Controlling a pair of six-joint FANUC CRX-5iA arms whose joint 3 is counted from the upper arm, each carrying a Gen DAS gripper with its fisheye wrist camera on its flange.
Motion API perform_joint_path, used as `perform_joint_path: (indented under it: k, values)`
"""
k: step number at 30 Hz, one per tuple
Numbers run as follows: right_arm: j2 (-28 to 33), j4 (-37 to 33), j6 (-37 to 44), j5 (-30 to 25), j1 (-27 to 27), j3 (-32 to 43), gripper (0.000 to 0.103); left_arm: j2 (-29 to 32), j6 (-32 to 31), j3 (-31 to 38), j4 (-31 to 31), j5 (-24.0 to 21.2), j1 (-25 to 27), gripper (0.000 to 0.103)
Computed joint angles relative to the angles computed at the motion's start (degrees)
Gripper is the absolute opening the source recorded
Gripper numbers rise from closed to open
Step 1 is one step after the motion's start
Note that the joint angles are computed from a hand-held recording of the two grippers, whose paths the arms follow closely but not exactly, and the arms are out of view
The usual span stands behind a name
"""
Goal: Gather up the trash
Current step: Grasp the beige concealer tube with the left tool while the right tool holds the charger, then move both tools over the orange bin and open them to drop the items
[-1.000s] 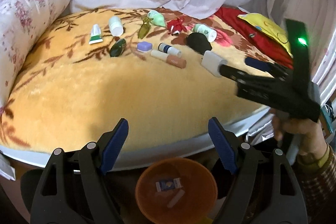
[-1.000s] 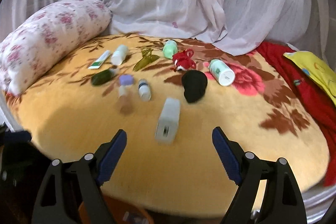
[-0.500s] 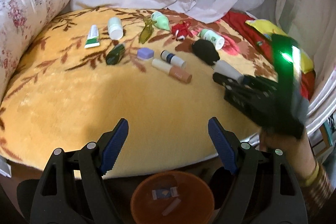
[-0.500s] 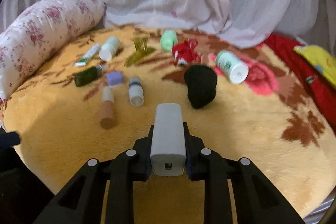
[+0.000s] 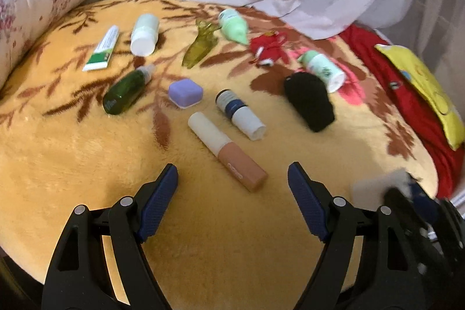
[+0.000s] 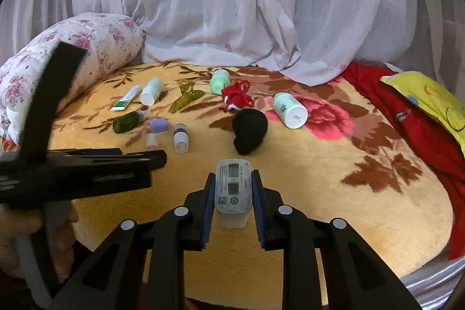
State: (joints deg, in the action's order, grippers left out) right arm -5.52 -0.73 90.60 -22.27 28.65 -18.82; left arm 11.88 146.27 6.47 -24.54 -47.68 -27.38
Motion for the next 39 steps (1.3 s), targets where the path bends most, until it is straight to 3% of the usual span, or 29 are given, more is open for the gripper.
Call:
perform_joint_path:
  k: [4,7,9,10,15,27,32,39]
  values:
    - [0.44,-1.54,1.49,0.05,-0.46,0.58,0.024,2.05,1.95,2.76,-3.55,-2.81,-1.01,0.073]
    - [0.56,-1.42,1.44,0.07,-0.4,0.68,0.024,2.83,2.44,3.51,-4.57,-3.15,-0.81,0.057]
    - [0.53,-1.64,1.48,0.06,-0.39,0.77,0.024,2.57,2.26,2.74,-4.89,-1.71,-0.37,0.022]
    - [0.6,-2.1,1.91,0.0,-0.46,0.97,0.024,2.09,1.66,1.73,-4.02,-0.48,0.36,0.019]
    - [0.72,-1.82,1.67,0.16,-0.46,1.22,0.024,-1.37,0.61,-2.65,-3.42,3.48,1.26,0.018]
    - [-3.14,-2.9,4.05,-0.99,1.52,0.52,0.024,-11.27,-2.63,-9.8,-3.17,3.34,-1.23,0.018]
    - [-6.69,-12.48,13.91,-8.96,0.73,1.83,0.024,-16.33,-6.9,-14.37,0.17,2.44,-3.34,0.018]
    - [-10.92,-19.11,20.76,-23.74,0.35,0.52,0.024,-21.4,-17.79,-22.82,11.5,2.71,-3.91,0.018]
